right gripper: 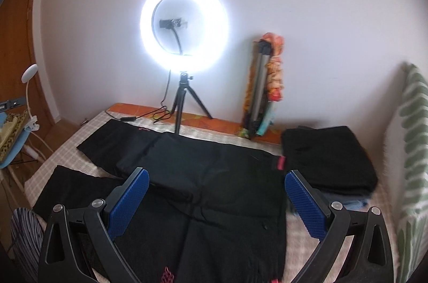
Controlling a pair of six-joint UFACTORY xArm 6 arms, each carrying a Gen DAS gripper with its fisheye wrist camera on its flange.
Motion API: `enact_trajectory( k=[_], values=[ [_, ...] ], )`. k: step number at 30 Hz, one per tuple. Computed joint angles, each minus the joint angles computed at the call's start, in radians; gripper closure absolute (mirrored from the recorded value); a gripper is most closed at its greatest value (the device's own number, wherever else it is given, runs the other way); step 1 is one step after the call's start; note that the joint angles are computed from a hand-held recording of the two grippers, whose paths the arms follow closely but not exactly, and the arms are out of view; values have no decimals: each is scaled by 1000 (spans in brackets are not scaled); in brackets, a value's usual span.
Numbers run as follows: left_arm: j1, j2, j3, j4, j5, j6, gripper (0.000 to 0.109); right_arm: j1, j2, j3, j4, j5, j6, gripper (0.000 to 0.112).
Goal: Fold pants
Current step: 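Move both grippers over the black trousers and close the right gripper on the waistband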
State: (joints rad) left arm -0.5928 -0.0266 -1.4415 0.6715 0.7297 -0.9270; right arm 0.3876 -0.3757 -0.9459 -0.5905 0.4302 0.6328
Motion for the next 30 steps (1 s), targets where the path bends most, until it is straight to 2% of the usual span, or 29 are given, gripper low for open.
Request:
enact_trajectory(
  k=[6,10,14,17,24,28,30],
  values=[
    [36,180,-163,-109,-6,131,24,-20,223,-160,263,-76,-315,11],
    [49,318,-297,-185,25,200,25,-22,385,-292,381,-67,-486,14],
    [67,462,-444,-295,54,272,25,-33,541,-437,398,4,-553,18],
    [74,567,-557,-344,87,324,25,-45,669,-565,534,71,-684,21],
    [95,808,-829,-439,196,394,32,-59,945,-880,571,205,-797,31],
    [105,970,-1045,-469,288,406,34,-70,1097,-1090,607,302,-855,35],
    [107,1070,-1196,-481,358,423,37,-75,1196,-1241,611,371,-869,35]
  ],
)
